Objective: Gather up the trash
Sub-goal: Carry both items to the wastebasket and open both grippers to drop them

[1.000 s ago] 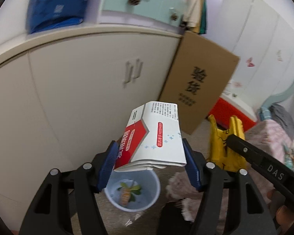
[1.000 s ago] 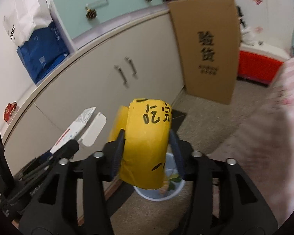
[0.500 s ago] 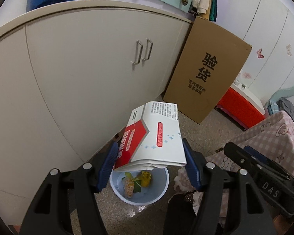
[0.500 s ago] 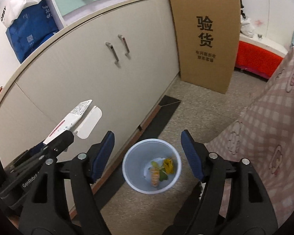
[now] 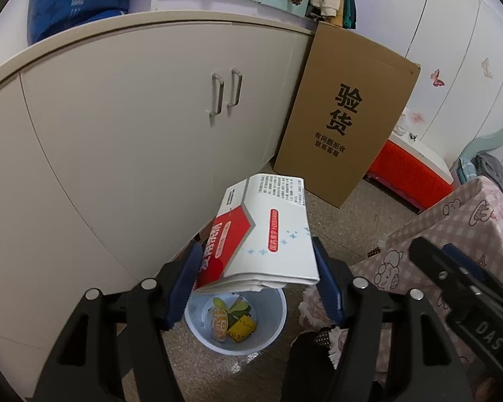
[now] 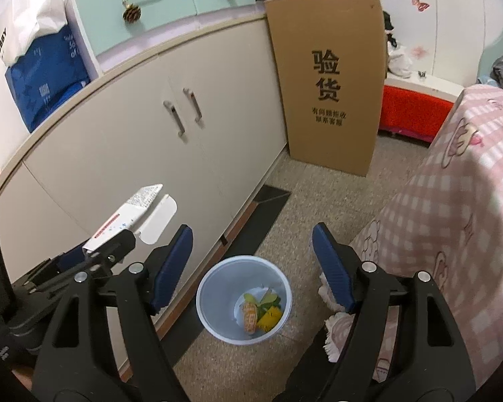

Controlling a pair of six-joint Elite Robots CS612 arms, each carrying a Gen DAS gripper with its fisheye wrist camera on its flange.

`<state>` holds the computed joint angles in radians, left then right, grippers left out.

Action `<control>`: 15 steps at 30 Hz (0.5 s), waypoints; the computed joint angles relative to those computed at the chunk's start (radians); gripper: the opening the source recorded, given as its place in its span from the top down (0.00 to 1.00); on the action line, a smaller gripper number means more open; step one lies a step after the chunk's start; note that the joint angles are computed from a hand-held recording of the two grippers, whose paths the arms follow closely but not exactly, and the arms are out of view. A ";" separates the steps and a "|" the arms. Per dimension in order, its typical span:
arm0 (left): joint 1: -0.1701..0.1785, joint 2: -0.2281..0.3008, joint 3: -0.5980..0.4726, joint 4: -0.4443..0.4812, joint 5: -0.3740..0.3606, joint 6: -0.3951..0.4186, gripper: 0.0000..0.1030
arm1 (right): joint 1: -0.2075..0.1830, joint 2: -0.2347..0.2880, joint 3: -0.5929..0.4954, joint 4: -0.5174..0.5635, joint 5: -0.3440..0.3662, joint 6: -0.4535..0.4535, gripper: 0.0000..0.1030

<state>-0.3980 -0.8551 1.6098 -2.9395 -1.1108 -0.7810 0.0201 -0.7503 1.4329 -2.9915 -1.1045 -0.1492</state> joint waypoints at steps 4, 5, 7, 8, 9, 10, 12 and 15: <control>-0.001 0.006 -0.019 0.024 0.016 0.016 0.56 | -0.004 -0.003 0.004 -0.031 0.005 0.022 0.28; 0.000 0.006 -0.022 0.028 0.013 0.015 0.56 | -0.004 -0.003 0.003 -0.035 0.005 0.024 0.27; 0.002 0.010 -0.032 0.043 0.022 -0.001 0.55 | -0.005 -0.003 0.002 -0.031 0.007 0.025 0.26; 0.004 0.015 -0.041 0.058 0.027 -0.002 0.54 | -0.005 -0.003 0.001 -0.030 0.005 0.026 0.26; 0.005 0.018 -0.049 0.082 0.029 -0.010 0.45 | -0.006 -0.004 0.002 -0.028 0.005 0.026 0.26; 0.006 0.021 -0.055 0.099 0.035 -0.019 0.31 | -0.007 -0.005 0.003 -0.025 0.007 0.026 0.26; 0.004 0.023 -0.056 0.108 0.054 -0.028 0.30 | -0.008 -0.007 0.006 -0.024 0.006 0.023 0.26; -0.001 0.017 -0.048 0.107 0.055 -0.017 0.30 | -0.012 -0.013 0.013 -0.025 0.010 0.025 0.26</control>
